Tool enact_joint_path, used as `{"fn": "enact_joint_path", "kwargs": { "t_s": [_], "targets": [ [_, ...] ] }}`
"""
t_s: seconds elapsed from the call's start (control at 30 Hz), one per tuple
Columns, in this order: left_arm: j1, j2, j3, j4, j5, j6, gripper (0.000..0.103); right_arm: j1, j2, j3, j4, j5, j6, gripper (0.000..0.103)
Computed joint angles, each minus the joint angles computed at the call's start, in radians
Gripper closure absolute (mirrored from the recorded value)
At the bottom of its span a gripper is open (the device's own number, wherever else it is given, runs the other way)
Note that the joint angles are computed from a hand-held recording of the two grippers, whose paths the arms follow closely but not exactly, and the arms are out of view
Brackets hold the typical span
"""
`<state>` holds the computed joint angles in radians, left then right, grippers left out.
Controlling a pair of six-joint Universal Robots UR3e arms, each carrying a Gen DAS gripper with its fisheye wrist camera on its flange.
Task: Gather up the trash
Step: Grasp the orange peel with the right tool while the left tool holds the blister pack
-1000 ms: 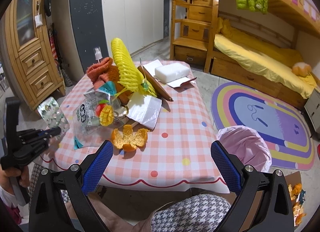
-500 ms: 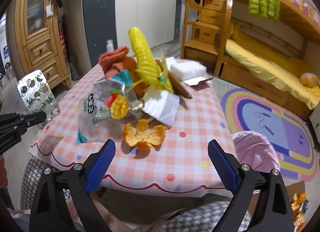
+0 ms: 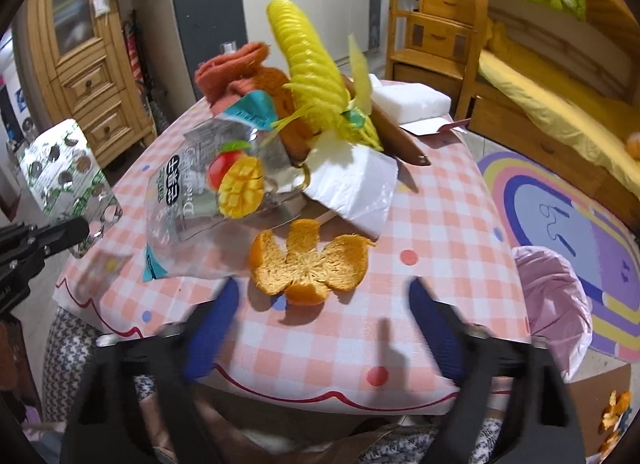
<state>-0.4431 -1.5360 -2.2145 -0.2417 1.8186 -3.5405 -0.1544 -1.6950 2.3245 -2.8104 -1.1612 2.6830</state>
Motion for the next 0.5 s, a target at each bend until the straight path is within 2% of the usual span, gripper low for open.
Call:
{"fn": "enact_joint_path", "kwargs": {
  "t_s": [0.23,0.37,0.5],
  "targets": [
    [0.003,-0.023,0.018,-0.018,-0.004,-0.001,0.101,0.035,0.115,-0.043,-0.065,-0.020,0.032,0.017],
    [0.000,-0.024,0.023,-0.028,0.003,-0.005,0.101,0.043,0.163,-0.068,-0.085,-0.015,0.018,0.037],
    [-0.005,-0.021,0.023,-0.035,0.010,-0.008,0.101,0.019,0.104,-0.029,-0.074,0.006,-0.022,0.052]
  ]
}}
